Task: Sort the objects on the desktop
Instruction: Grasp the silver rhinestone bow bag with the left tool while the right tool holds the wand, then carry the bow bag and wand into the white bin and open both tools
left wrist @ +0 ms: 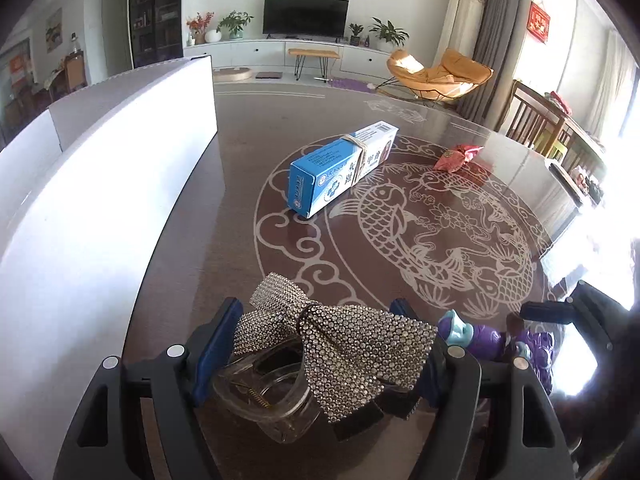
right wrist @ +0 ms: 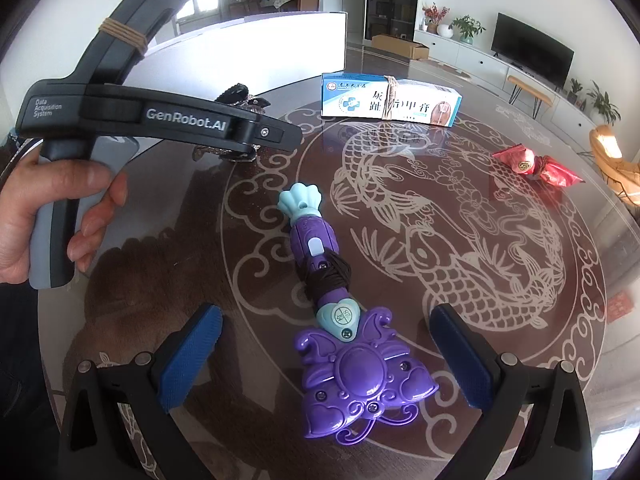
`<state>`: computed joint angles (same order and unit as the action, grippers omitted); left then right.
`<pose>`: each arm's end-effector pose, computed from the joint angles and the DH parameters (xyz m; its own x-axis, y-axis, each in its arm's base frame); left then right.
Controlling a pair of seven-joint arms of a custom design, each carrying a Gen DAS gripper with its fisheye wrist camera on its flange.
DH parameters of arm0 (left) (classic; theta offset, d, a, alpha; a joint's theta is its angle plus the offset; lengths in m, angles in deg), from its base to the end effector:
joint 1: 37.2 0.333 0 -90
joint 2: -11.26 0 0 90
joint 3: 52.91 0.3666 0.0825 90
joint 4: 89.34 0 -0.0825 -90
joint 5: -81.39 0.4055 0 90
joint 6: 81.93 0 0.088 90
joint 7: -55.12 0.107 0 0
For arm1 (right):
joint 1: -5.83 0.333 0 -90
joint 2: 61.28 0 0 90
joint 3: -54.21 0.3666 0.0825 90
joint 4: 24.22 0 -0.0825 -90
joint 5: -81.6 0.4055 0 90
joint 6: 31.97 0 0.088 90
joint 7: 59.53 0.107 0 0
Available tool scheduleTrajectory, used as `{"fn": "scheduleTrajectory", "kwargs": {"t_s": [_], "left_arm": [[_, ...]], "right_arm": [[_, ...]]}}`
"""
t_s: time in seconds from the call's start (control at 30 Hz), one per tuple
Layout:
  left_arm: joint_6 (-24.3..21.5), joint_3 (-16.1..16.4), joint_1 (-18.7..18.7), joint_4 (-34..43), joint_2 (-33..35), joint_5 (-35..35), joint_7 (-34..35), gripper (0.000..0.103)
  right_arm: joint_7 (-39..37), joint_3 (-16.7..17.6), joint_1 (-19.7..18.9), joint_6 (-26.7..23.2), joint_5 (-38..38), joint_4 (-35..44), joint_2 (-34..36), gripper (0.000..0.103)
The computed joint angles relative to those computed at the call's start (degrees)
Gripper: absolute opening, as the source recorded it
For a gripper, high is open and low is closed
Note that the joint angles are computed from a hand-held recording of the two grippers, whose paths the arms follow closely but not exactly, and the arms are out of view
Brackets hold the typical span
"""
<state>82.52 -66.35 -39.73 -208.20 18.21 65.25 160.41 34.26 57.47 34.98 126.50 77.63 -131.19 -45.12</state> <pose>0.6183 -0.1551 0.4877 -0.3140 -0.9453 0.0888 -0.7496 0.1894 -0.6342 0.5910 0.3742 0.4735 0.5204 -0.8539 0.0039 -0.6948 -0.4261 -0.5794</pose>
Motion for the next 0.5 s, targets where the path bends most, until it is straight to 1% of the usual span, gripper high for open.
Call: {"fn": "scheduleTrajectory", "kwargs": {"t_s": [0.07,0.1,0.17,0.2,0.23,0.27,0.3,0.33,0.37,0.4,0.43,0.5], "left_arm": [[0.67,-1.41,1.09,-3.76,-3.41,-5.66,7.53,0.074],[0.68,-1.2,0.89,-5.09,-4.73,-8.62,10.81,0.074],[0.56,-0.23,-0.26,-7.65,-7.09,-14.06,15.46,0.074],[0.06,0.52,-0.93,-8.49,-8.0,-16.53,17.13,0.074],[-0.43,1.34,-1.65,-9.14,-8.7,-18.84,18.57,0.074],[-0.8,2.19,-2.39,-9.88,-9.58,-20.77,19.64,0.074],[-1.12,3.11,-3.17,-10.4,-10.37,-22.74,20.84,0.074],[-1.31,4.1,-4.03,-10.96,-11.25,-25.07,22.36,0.074],[-1.51,5.09,-4.94,-11.33,-12.12,-27.15,23.63,0.074],[-1.94,6.12,-5.76,-11.27,-12.86,-29.18,25.0,0.074],[-2.54,7.22,-6.46,-11.55,-13.98,-31.42,26.74,0.074],[-3.8,9.18,-7.64,-11.77,-16.28,-34.87,29.42,0.074]], "right_arm": [[-0.32,0.12,-0.1,-0.17,0.15,0.08,0.0,0.103],[-1.07,0.44,-0.39,-3.05,0.73,1.59,0.34,0.103],[-4.44,1.73,-1.48,-13.07,2.93,8.3,2.8,0.103],[-6.44,2.52,-2.26,-16.1,4.93,10.8,3.82,0.103],[-6.9,2.46,-2.16,-17.02,5.3,12.25,4.48,0.102],[-6.44,1.75,-1.36,-17.4,3.95,13.26,4.95,0.097],[-6.82,1.52,-1.02,-19.44,3.36,14.98,5.79,0.077],[-6.94,1.36,-0.78,-20.13,3.11,15.61,5.98,0.074],[-6.66,1.17,-0.59,-21.2,3.03,16.41,6.18,0.058],[-5.31,0.53,0.02,-22.78,2.06,17.27,6.26,0.031],[-4.47,0.34,0.18,-24.53,1.9,18.2,6.42,0.026],[-2.27,-0.39,1.11,-26.04,-0.23,18.68,6.04,0.023]]}}
